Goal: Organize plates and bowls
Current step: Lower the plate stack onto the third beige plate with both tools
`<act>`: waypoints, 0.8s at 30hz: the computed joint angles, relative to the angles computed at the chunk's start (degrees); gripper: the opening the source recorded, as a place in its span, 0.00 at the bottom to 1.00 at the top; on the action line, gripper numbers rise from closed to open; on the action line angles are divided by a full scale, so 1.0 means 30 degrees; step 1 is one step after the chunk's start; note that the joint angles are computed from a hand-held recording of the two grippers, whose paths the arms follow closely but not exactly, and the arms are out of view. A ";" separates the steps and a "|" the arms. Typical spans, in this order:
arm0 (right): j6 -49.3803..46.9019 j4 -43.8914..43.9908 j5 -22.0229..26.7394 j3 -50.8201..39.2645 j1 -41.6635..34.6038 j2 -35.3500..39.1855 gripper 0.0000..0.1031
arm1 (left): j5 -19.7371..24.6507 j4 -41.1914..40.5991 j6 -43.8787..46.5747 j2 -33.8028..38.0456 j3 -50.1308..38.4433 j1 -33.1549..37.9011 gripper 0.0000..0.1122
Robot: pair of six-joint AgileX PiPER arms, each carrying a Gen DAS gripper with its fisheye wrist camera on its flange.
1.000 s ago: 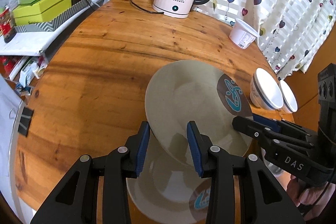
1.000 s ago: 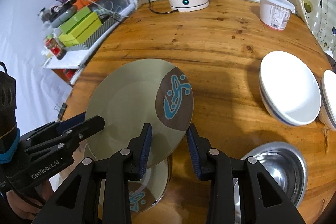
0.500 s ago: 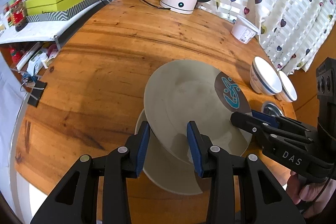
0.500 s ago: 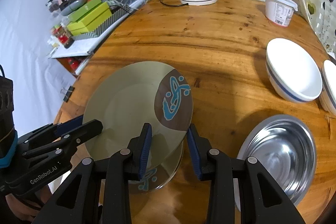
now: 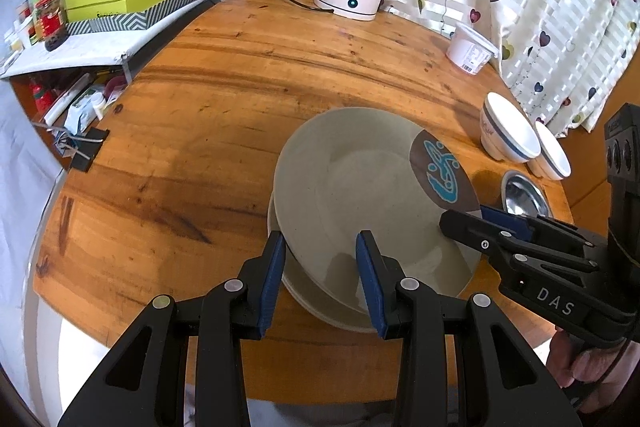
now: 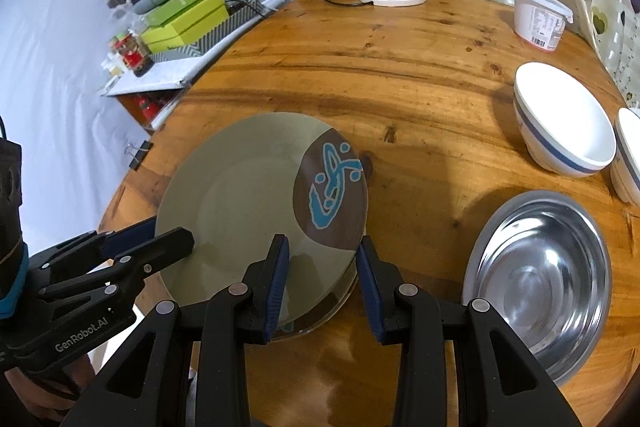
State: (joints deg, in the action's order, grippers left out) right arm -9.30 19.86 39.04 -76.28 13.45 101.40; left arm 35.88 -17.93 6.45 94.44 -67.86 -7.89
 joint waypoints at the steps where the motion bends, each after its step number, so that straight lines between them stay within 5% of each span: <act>1: -0.0076 0.0011 -0.0070 0.0146 0.0014 -0.0069 0.32 | -0.0017 0.0043 -0.0059 -0.0055 0.0061 -0.0034 0.34; 24: -0.0112 -0.0996 -0.0620 0.0764 0.0661 -0.0053 0.35 | -0.0600 0.1526 -0.1825 0.0003 0.0858 -0.0532 0.34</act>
State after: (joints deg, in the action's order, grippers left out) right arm -9.64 16.87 37.18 -73.99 15.43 101.24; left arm 34.08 -13.35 0.98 94.45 -65.29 -9.48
